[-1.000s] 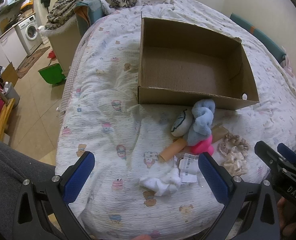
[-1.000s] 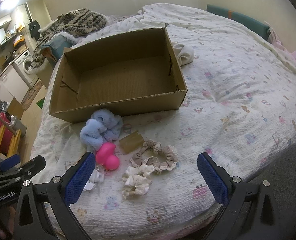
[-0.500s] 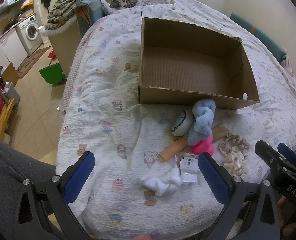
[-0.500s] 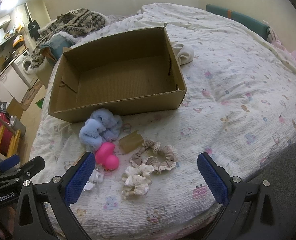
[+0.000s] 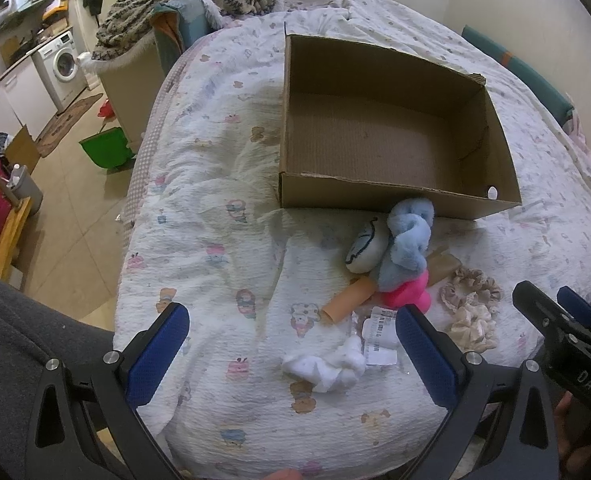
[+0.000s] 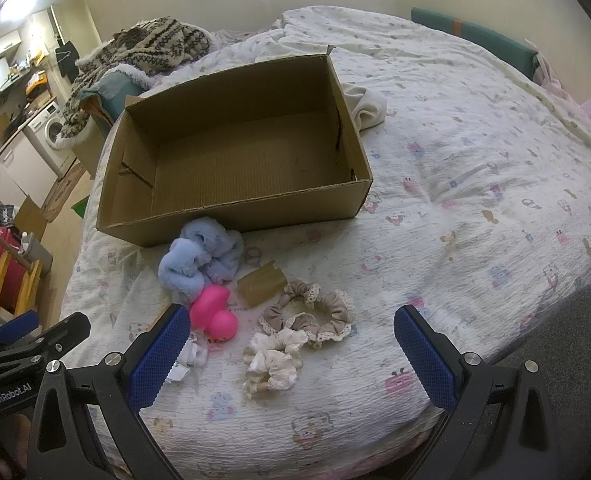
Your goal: Organize soft objects
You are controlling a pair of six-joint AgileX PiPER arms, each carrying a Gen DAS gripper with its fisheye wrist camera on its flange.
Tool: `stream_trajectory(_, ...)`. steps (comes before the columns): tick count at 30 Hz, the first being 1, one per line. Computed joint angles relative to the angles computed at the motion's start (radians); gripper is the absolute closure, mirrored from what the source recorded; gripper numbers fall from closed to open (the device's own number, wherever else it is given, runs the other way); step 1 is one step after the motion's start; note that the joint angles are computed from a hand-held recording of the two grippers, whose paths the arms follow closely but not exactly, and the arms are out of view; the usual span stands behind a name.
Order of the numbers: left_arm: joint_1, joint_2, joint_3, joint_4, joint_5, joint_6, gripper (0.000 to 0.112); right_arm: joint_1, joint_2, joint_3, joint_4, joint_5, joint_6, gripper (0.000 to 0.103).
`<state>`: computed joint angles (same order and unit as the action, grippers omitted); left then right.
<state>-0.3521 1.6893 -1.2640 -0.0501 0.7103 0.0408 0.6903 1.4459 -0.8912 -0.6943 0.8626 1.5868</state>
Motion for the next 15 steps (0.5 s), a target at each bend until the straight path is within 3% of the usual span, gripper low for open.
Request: stream_trajectory(15,0.005,0.007,-0.007,-0.020,0.008,0.020,0.009,-0.004,0.002,0.003,0.010,-0.006,0.000,0.000)
